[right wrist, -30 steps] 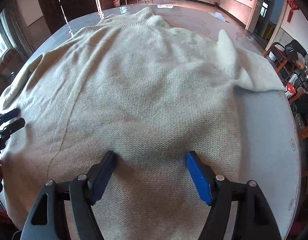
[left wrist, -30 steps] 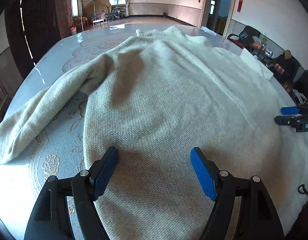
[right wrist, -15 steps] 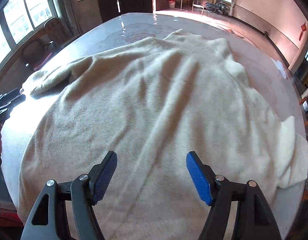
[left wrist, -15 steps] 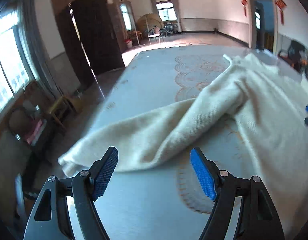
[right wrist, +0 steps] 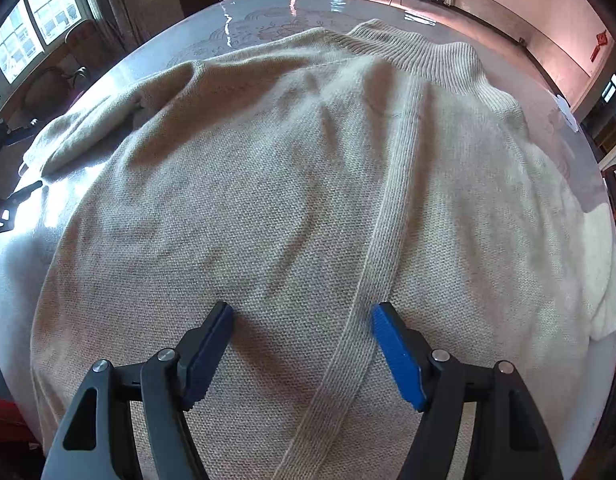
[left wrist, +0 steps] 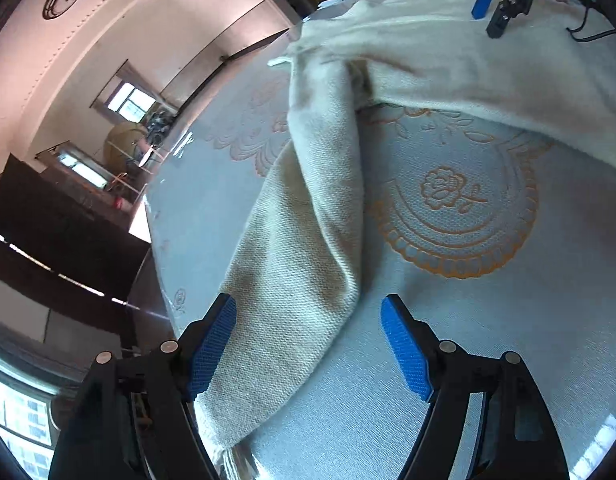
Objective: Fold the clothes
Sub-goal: 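Grasp a sweater sleeve with the left gripper and lift it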
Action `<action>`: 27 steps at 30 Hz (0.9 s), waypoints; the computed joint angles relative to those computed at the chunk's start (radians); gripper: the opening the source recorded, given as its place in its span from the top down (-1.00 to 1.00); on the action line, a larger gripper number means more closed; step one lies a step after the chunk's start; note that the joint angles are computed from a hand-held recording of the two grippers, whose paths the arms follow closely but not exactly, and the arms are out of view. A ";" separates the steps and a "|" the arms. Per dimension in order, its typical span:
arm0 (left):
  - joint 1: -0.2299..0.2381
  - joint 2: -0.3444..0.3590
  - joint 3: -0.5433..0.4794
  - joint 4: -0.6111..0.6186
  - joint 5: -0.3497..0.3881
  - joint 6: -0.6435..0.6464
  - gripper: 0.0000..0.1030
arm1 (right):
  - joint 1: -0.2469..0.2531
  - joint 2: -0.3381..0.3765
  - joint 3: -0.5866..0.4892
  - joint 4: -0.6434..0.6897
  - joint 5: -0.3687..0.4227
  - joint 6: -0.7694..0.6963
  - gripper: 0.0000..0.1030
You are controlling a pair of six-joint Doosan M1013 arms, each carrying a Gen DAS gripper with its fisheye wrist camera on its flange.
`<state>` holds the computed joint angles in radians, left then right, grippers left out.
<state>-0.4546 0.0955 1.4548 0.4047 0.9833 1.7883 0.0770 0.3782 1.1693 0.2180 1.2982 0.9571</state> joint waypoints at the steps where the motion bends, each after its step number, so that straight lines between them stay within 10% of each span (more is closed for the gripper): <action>1: 0.006 0.002 -0.009 -0.053 0.018 0.049 -0.48 | -0.004 -0.005 0.008 0.004 -0.004 -0.005 -0.44; 10: 0.043 0.090 -0.134 -0.147 0.083 0.089 -0.82 | -0.015 -0.030 0.043 -0.014 0.000 0.011 -0.60; 19: 0.093 0.157 -0.252 -0.364 0.217 0.023 0.62 | -0.058 -0.081 0.121 0.027 -0.037 -0.049 -0.61; 27: 0.112 0.201 -0.377 -0.380 0.245 -0.127 0.79 | -0.098 -0.119 0.175 0.048 -0.041 -0.101 -0.61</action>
